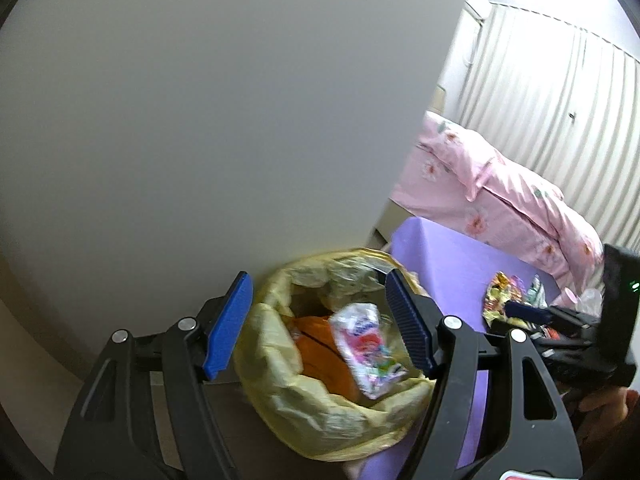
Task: Collect trash
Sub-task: 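Move both tools back to the table and grasp the gold chip bag with the left tool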
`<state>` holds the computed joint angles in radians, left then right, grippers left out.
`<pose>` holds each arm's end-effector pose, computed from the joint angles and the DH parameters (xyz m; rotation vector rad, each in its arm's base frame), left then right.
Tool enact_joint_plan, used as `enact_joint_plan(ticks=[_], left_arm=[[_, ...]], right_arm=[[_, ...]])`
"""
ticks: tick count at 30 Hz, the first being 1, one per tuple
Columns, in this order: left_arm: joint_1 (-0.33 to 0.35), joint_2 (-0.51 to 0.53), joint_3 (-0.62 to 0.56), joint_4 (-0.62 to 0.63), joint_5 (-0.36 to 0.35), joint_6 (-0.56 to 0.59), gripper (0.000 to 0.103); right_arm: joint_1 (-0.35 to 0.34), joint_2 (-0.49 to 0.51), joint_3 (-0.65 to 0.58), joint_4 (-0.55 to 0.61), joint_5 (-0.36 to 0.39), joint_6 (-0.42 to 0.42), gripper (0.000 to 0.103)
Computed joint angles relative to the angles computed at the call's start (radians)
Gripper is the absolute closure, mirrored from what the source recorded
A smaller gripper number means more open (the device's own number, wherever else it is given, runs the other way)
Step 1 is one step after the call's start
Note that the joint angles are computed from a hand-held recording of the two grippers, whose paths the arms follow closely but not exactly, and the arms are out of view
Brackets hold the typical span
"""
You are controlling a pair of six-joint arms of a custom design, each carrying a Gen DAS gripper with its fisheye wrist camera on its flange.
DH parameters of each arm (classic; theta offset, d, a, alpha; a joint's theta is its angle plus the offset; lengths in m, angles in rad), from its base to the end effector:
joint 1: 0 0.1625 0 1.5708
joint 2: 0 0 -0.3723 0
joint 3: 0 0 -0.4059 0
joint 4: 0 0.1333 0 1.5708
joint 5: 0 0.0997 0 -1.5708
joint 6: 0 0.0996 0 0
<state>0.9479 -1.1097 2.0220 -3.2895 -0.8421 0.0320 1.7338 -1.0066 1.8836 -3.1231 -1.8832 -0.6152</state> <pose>-0.1510 -0.5523 0.1954 0.4011 2.3917 -1.2426 0.1980 -0.5711 0.1534 0.8476 -2.4438 0.7925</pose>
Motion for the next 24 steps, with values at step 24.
enact_joint_plan(ticks=[24], left_arm=[[-0.073,0.236,-0.13,0.243,-0.267,-0.013,0.038]], right_arm=[[-0.361,-0.534,0.448,-0.049,-0.031,0.079,0.038]])
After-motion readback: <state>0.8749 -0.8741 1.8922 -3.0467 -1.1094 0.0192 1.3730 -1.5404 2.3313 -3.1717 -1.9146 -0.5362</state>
